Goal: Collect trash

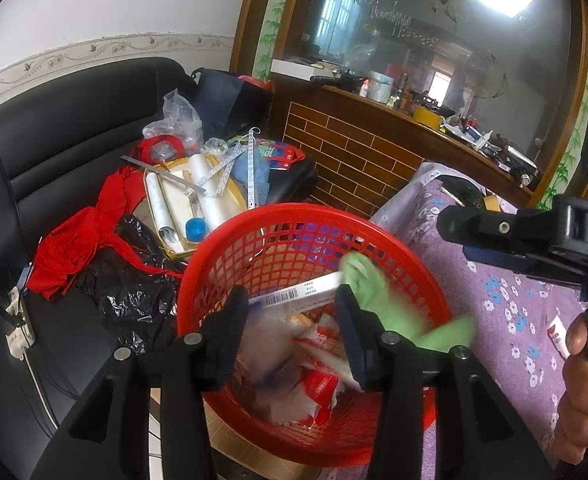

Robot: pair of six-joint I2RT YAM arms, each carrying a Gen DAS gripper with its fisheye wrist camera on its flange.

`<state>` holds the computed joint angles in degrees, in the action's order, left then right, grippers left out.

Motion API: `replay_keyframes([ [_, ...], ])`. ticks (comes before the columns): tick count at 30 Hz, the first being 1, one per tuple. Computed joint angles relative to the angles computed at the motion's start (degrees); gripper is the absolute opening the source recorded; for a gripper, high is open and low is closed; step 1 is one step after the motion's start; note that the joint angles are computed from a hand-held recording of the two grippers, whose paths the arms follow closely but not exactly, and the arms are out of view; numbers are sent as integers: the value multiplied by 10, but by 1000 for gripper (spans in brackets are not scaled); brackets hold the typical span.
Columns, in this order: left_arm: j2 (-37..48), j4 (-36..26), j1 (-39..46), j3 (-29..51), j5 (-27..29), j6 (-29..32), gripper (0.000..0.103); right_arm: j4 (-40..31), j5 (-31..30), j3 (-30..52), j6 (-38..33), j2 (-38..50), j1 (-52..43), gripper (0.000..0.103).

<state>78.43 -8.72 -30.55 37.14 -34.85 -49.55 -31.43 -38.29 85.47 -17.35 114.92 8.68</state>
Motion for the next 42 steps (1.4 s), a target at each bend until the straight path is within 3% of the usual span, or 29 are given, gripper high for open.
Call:
replay_keyframes([
  [10,-2,-18,-18,2,-26,-22,61,9,12,-25,-5,-21,-8,68],
  [14,-6,-38,-21,3,-43,-43,72,30,31,-46,-3,-36,-11,75],
  [22,-17,-70,-25,-2,-71,-79,81,80,72,-86,-7,-64,-11,87],
  [26,-12,-86,-37,0,-103,-105,93,105,97,-108,-10,-76,-8,92],
  [29,-17,-89,-50,-6,-128,-112,97,112,108,-116,-15,-78,-6,93],
  [33,-24,-91,-44,-9,-116,-115,97,125,121,-130,-18,-85,-5,95],
  [37,-16,-149,-41,10,-103,-151,97,143,141,-148,-19,-96,-1,101],
  [42,-1,-251,-93,46,-166,-232,98,169,158,-191,-37,-128,-4,103],
])
